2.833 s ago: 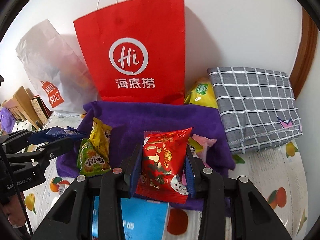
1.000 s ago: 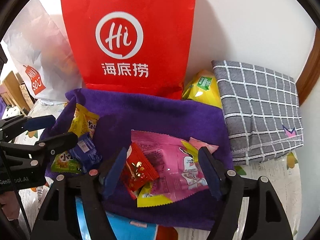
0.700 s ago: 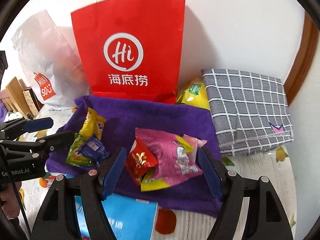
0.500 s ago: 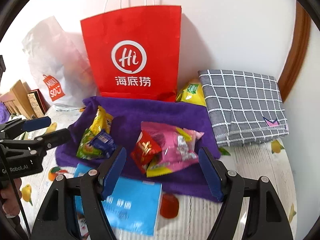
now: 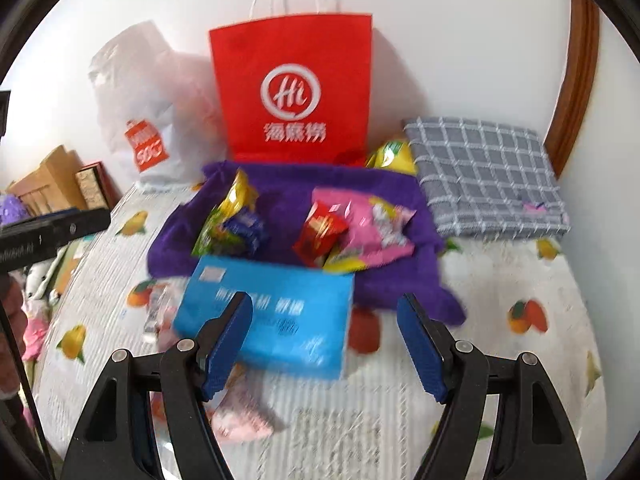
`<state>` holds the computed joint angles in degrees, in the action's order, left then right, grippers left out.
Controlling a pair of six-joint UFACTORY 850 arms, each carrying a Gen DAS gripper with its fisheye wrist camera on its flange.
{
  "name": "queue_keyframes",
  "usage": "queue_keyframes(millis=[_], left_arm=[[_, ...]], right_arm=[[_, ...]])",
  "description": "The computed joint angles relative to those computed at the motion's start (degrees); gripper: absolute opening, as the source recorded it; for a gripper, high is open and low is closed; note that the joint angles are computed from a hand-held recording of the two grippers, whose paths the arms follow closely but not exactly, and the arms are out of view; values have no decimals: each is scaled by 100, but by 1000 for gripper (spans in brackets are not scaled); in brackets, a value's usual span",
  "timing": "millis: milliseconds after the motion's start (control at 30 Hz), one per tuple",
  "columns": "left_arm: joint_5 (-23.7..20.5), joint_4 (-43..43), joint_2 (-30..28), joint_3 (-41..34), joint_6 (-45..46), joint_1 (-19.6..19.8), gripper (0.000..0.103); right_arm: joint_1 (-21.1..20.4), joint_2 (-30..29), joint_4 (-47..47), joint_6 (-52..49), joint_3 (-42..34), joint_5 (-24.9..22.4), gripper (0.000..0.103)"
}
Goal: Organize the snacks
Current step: 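Withdraw both grippers from the towel back toward the snack pile, then reach the right gripper down and grasp the pink wrapped snack packet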
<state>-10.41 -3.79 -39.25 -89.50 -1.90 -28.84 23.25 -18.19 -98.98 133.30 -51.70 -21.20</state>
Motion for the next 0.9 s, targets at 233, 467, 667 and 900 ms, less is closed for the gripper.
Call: queue_keyframes(millis=[233,467,667,900], left_arm=[[-102,-635,-92,195,421,161,73],[-142,-1503,-225,300,1173,233,73],[-156,-1933,-295,356,1560,337,73],[-222,-1771,-350,319,1396,394,73]], right_arm=[[190,-148,-457,657,197,304,74],[282,-482,-2134,2070,244,705,74],[318,-904,-2862,2401,-32,857,74],[340,-1226,-2933,2209,-321,839,69]])
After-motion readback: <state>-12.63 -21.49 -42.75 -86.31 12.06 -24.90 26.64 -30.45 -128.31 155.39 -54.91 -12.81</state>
